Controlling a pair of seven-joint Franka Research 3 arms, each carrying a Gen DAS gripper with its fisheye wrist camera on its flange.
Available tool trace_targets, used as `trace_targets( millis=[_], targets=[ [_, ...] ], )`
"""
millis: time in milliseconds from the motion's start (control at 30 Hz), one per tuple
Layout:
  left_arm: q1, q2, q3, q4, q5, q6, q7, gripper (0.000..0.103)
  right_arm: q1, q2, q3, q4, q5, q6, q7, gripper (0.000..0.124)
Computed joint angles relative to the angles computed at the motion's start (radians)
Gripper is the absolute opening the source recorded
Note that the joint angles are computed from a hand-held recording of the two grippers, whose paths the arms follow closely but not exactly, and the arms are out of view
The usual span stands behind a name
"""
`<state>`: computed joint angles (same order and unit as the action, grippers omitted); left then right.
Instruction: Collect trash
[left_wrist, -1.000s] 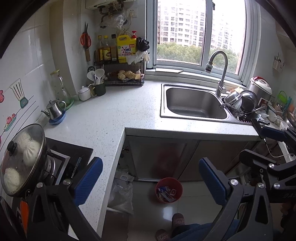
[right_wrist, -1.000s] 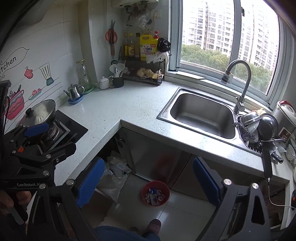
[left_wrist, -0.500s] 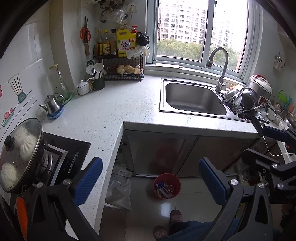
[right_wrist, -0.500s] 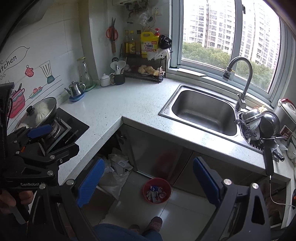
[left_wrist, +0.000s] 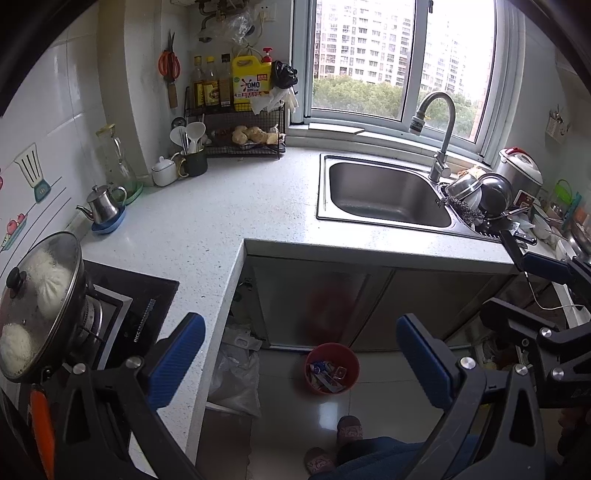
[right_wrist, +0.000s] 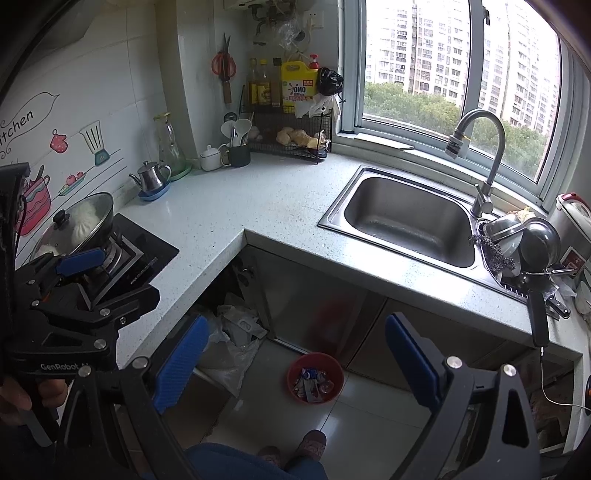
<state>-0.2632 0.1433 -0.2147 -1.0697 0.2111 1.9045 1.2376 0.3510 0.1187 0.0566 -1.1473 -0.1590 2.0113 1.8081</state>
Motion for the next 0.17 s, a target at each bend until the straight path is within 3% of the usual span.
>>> trace_targets(
  millis=[167],
  targets=[
    [-0.001,0.002,0.0,0.0,0.0,-0.003,0.003,0.103,0.005,0.007,0.001,0.006,-0.003,-0.01,0.009,0.096]
  ],
)
